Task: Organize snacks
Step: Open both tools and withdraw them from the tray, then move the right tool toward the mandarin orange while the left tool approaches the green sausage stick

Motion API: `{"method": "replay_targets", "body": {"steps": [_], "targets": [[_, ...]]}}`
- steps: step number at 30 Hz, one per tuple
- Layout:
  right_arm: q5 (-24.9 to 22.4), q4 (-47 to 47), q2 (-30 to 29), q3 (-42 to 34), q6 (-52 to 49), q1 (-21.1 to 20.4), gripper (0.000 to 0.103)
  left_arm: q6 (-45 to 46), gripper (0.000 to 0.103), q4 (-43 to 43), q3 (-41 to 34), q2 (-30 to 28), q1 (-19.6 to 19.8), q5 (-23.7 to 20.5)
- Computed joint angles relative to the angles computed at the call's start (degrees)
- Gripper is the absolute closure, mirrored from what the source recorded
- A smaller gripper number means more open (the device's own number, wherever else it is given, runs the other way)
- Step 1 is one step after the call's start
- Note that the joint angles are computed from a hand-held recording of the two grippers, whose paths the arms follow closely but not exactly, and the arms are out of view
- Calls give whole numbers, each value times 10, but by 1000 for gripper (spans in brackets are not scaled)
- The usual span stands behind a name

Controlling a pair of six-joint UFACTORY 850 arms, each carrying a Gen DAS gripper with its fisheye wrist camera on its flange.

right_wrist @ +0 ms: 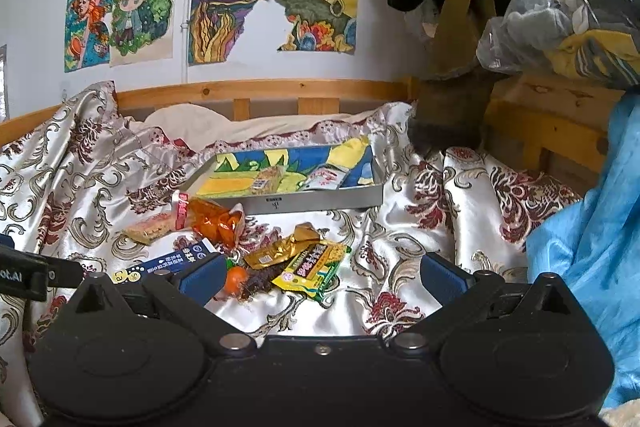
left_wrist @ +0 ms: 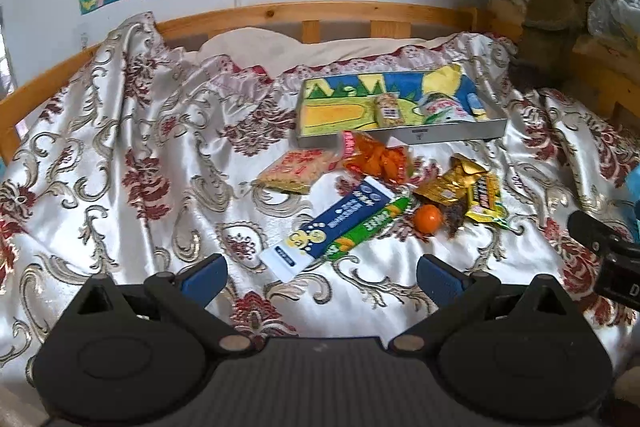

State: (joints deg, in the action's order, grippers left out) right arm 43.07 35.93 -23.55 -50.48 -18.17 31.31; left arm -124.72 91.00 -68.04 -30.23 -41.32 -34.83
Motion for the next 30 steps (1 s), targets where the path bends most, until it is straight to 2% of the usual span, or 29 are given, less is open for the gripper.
{"method": "replay_targets", "body": {"steps": [6, 8, 10, 12, 15, 18, 20, 25, 30], "targets": [[-19, 2, -4, -7, -2, -3, 1, 72, 0, -58, -23, -14, -1, -20], [-45, -9, -3, -13, 4, -9, 1, 96, 0, -78, -31, -21, 0, -27], [-86, -68, 2, -16, 47, -22, 1, 111, 0, -105, -39, -26, 5, -26], [-124, -168, 5, -22, 139, -40, 1, 122, 0, -127, -44, -29, 13, -14], [-157, -248, -1, -39, 206, -54, 1, 150, 0, -159, -52, -33, 29, 18], [-173, -285, -15, -59, 217, -58, 1, 213, 0, -219, -70, -41, 50, 55], [-179, -325, -26, -72, 243, -63, 1, 218, 0, -229, -77, -44, 60, 66], [-192, -516, -57, -113, 415, -84, 1, 238, 0, -197, -101, -56, 77, 71], [-207, -638, -92, -159, 488, -92, 1, 322, 0, -170, -139, -88, 91, 93]]}}
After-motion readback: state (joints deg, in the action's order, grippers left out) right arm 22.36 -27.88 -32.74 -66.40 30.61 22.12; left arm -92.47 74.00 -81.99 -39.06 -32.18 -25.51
